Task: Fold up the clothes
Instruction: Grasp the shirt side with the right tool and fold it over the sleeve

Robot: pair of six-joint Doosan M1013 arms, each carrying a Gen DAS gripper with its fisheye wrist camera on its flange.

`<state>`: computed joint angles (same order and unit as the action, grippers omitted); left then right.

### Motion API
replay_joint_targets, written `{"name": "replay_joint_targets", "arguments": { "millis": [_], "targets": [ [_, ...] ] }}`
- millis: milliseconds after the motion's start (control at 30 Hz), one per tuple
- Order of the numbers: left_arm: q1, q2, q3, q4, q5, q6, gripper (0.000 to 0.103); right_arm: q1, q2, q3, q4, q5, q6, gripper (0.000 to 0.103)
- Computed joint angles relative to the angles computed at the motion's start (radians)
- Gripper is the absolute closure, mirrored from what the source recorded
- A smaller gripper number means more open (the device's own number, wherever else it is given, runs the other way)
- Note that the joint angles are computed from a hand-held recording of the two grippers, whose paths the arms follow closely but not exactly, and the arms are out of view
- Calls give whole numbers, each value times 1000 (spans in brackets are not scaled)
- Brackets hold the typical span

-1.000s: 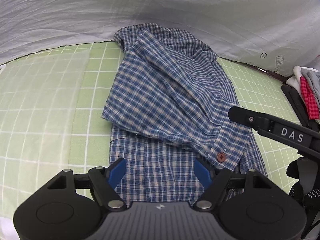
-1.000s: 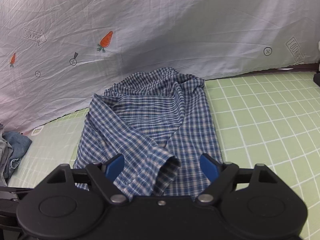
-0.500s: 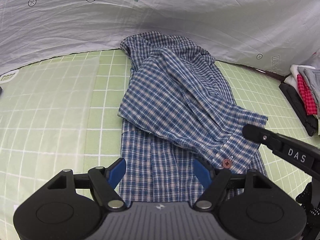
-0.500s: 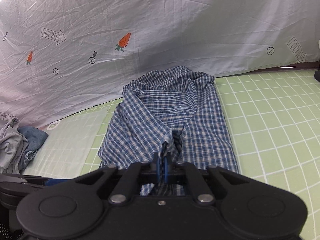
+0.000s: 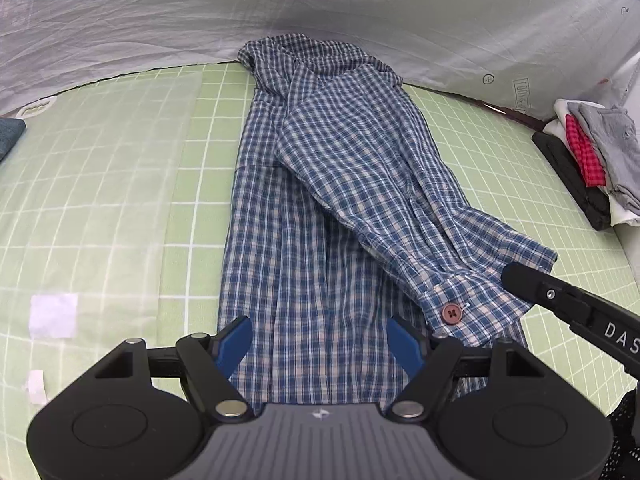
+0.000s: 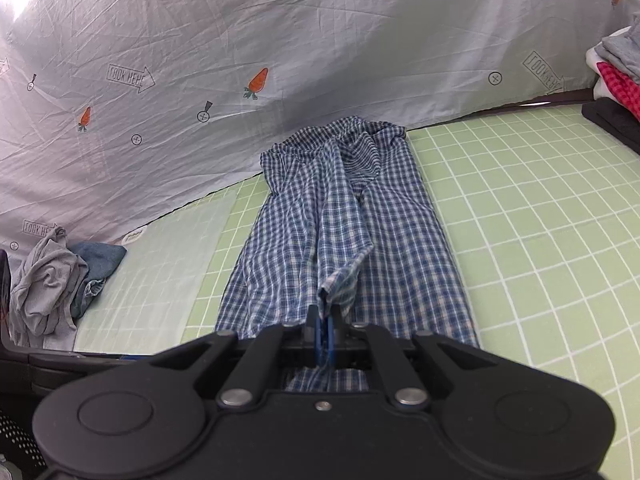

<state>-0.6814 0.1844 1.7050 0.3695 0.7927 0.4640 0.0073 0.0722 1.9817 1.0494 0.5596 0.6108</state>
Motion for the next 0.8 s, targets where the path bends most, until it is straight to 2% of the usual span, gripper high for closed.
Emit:
{"name": "replay_joint_targets", "arguments": {
  "millis": [233,433,800],
  "targets": [
    [-46,-22,36,-18,2,-9,28,-36,-45,59,-46,15,96,99],
    [-62,-32,51,-7,25,-52,28,-50,-69,88,-76,24,126,100],
    [-71,-30,63,-36,60,-61,28,-29,-67,104,-247,-9,218,100]
  ]
}}
